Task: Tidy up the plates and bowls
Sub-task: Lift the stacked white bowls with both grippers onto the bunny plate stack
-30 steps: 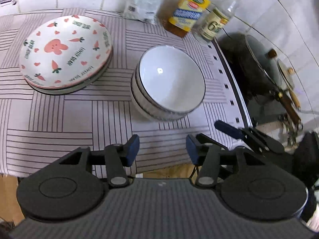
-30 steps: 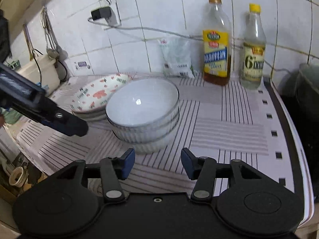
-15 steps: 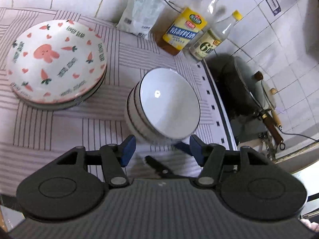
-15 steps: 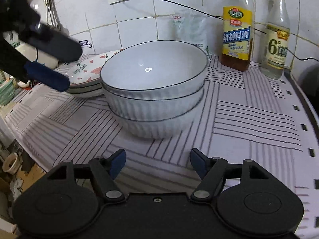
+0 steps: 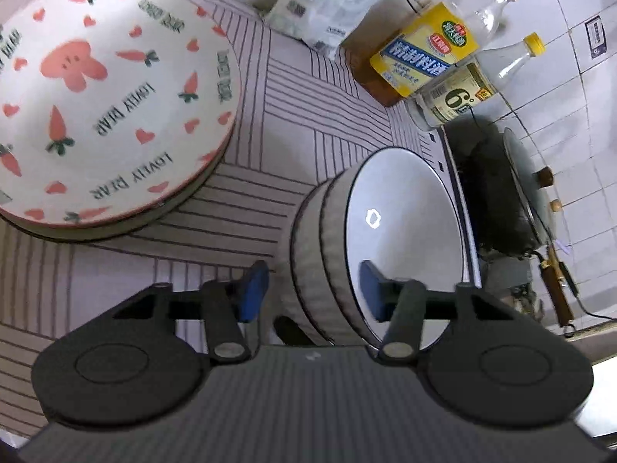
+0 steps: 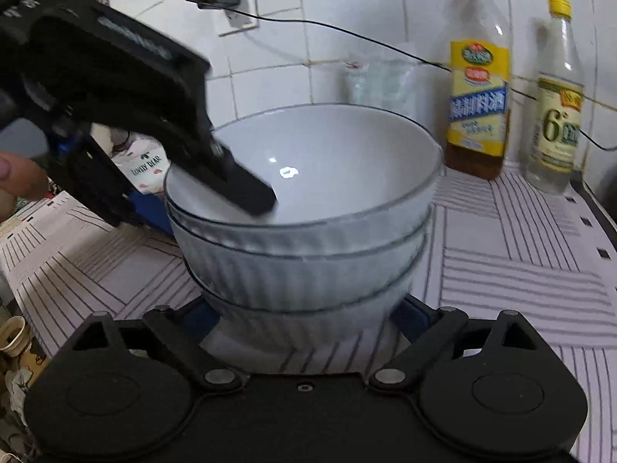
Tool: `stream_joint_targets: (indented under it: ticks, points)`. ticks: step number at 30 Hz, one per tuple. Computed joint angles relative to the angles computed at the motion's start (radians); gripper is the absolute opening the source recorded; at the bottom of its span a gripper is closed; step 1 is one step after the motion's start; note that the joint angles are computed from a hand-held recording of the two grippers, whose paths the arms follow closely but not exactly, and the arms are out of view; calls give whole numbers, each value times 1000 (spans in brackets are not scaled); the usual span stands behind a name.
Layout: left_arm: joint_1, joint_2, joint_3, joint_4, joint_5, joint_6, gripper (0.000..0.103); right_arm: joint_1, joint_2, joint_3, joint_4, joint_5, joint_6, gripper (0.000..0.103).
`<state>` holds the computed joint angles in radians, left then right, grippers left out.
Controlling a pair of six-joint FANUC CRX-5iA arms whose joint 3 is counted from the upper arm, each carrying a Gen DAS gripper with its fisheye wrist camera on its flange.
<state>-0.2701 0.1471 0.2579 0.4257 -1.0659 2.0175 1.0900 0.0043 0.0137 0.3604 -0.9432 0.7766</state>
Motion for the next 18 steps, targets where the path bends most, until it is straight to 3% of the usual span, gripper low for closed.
stream_joint_targets:
  ticks: [9, 18]
  points:
    - [-20, -5, -24, -37, 46, 62, 41, -12, 4, 11, -30, 7, 23, 98]
    - [-37, -9, 4, -63, 10, -28, 42, -17, -13, 14, -60, 9, 94, 97]
